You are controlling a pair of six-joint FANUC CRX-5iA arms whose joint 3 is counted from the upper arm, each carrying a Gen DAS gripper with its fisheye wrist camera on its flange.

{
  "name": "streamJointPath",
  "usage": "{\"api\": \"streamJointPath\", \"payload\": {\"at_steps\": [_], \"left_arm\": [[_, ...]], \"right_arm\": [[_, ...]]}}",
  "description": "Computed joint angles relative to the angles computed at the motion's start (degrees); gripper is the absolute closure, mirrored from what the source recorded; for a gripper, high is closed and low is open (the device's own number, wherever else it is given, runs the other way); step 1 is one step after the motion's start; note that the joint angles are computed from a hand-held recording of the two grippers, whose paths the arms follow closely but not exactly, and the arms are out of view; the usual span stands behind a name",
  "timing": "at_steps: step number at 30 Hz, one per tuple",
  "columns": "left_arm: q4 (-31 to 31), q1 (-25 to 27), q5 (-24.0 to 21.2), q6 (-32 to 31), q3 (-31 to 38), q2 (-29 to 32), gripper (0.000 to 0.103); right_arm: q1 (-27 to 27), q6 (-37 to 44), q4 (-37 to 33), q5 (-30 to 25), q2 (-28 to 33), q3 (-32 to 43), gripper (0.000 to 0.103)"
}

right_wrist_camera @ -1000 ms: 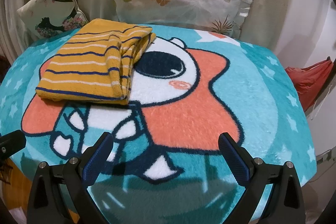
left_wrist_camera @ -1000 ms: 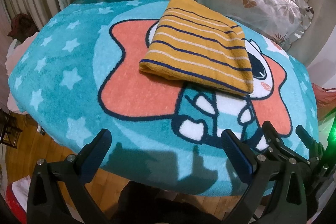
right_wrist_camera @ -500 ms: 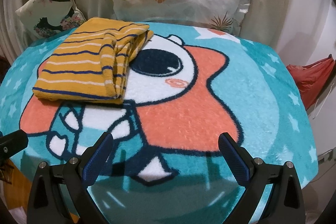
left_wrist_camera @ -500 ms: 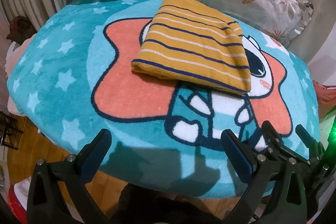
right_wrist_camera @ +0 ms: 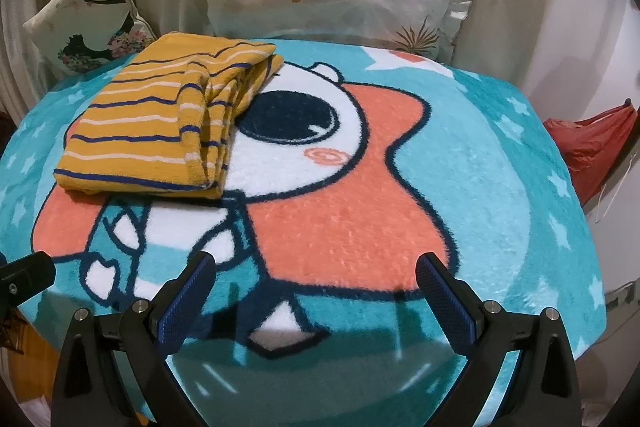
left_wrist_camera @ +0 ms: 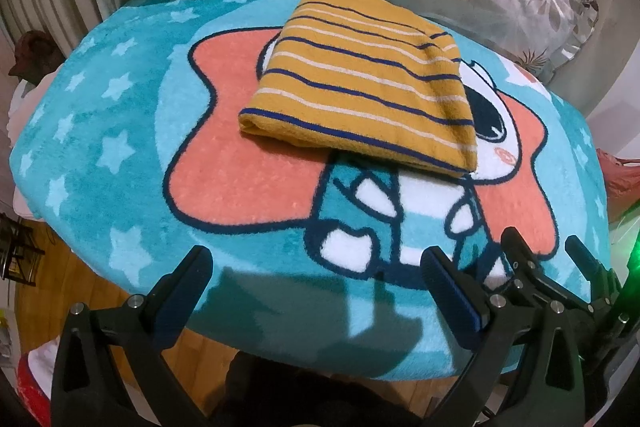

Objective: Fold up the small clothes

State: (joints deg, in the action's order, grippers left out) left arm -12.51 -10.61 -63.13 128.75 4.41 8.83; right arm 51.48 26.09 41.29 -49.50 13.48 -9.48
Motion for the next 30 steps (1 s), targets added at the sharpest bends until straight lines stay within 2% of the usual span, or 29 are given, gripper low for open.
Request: {"api": "streamJointPath", "payload": {"at_steps": [30], "left_arm": [[1.84, 1.16, -0.32, -1.10, 0.80, 1.62, 0.000]], "right_arm": [[-0.83, 0.99, -0.09, 0.51, 0.95, 1.28, 0.001]]}}
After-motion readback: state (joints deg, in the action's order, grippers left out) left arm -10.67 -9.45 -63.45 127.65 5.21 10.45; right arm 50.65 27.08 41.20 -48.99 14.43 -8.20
